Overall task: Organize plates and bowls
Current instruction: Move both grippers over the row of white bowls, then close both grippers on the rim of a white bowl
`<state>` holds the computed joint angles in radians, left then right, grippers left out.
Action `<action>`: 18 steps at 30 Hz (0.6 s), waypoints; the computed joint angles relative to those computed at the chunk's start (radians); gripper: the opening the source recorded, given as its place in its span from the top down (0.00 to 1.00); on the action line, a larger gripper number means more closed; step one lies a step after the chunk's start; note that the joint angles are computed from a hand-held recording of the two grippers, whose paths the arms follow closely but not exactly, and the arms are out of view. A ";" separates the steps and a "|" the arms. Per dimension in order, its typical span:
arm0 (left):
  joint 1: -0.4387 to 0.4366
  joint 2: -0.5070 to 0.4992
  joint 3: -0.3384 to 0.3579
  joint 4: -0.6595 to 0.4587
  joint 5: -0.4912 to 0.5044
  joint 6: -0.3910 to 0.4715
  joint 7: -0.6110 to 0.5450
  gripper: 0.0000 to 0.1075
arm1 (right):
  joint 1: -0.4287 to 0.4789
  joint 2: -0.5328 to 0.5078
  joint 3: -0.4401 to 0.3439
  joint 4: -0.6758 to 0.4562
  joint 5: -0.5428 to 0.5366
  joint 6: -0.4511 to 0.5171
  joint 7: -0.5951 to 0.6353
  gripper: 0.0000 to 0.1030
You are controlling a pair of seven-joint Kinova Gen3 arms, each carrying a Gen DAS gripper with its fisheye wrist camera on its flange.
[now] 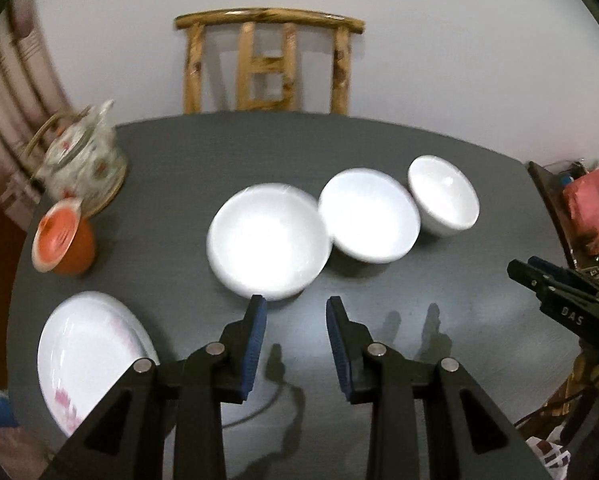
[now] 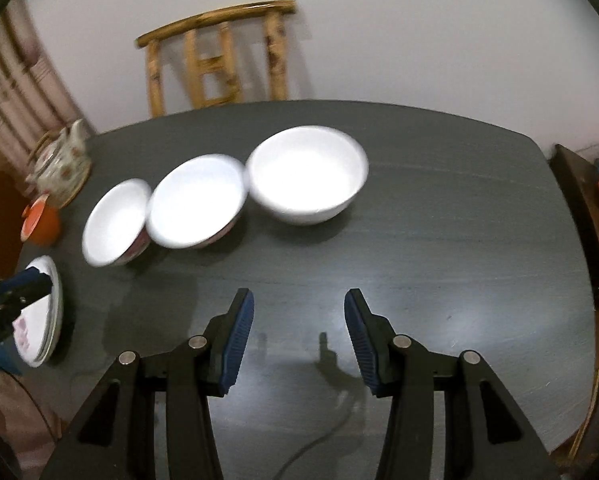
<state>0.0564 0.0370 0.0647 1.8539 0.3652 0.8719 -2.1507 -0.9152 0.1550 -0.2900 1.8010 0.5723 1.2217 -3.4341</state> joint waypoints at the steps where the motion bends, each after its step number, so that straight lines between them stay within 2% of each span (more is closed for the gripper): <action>1: 0.016 0.015 0.014 -0.024 -0.012 -0.002 0.020 0.71 | 0.013 -0.013 0.008 0.013 -0.004 -0.007 0.007 0.58; 5: 0.074 0.110 0.057 -0.154 -0.047 0.040 0.102 0.71 | 0.087 -0.056 0.031 0.056 -0.020 -0.046 0.081 0.60; 10: 0.132 0.245 0.089 -0.328 -0.074 0.110 0.198 0.71 | 0.206 -0.080 0.055 0.093 -0.049 -0.141 0.203 0.61; 18: 0.230 0.449 0.108 -0.543 -0.132 0.211 0.331 0.71 | 0.339 -0.046 0.105 0.101 -0.106 -0.268 0.385 0.62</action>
